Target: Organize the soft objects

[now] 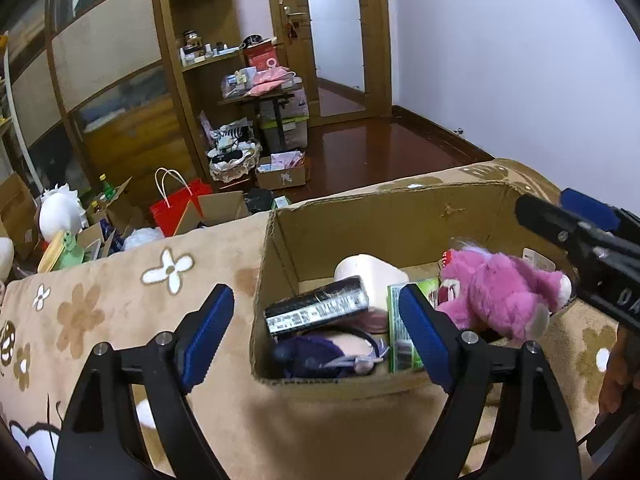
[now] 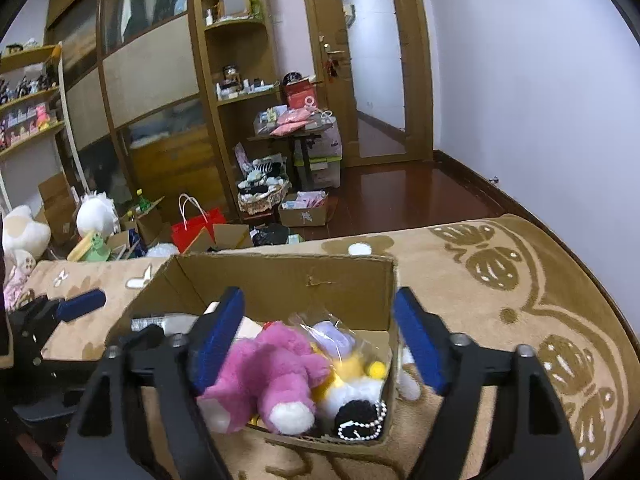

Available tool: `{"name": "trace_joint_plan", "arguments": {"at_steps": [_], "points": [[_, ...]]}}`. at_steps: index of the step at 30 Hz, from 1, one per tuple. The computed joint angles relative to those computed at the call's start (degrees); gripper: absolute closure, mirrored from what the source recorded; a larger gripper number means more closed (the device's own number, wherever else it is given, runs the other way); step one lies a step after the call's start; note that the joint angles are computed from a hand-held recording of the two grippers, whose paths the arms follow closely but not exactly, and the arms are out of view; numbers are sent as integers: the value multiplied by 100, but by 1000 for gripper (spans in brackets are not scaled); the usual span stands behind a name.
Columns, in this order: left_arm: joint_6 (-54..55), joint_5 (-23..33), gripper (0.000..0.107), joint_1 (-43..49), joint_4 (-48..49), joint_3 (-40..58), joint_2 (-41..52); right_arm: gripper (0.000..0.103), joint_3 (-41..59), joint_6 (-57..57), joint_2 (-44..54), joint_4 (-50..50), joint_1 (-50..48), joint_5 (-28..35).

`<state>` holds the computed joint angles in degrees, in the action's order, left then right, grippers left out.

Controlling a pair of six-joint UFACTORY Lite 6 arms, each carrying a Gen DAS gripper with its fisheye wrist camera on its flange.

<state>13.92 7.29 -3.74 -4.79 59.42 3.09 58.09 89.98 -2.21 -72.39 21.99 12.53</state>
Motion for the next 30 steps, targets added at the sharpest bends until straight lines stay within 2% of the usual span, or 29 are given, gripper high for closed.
{"name": "trace_joint_plan", "arguments": {"at_steps": [3, 4, 7, 8, 12, 14, 16, 18, 26, 30], "points": [[-106, -36, 17, 50, 164, -290, -384, 16, -102, -355, -270, 426, 0, 52], [-115, -37, 16, 64, 179, -387, -530, 11, -138, -547, -379, 633, 23, 98], [821, 121, 15, 212, -769, -587, -976, 1, -258, -935, -738, 1024, 119, 265], [865, 160, 13, 237, -824, -632, -1093, 0, -324, -1094, -901, 1173, 175, 357], [1514, 366, 7, 415, -1514, -893, -1785, 0, -458, -1739, -1416, 1738, 416, 769], [1455, 506, 6, 462, -1438, -960, -2092, 0, -517, -2021, -1691, 1981, 547, 1018], [983, 609, 6, 455, -887, -1066, -2463, 0, -606, -2165, -2019, 2165, 687, 1243], [1166, 816, 5, 535, -1041, -1136, -2799, 0, -721, -2231, -2359, 2269, 843, 1470], [2068, 1777, 5, 1124, -1909, -1393, -4183, 0, -1054, -1742, -3697, 1781, 2348, 3284], [2154, 2191, 5, 1337, -1867, -1628, -4995, 0, -1147, -1264, -4251, 1389, 3552, 4505]]}}
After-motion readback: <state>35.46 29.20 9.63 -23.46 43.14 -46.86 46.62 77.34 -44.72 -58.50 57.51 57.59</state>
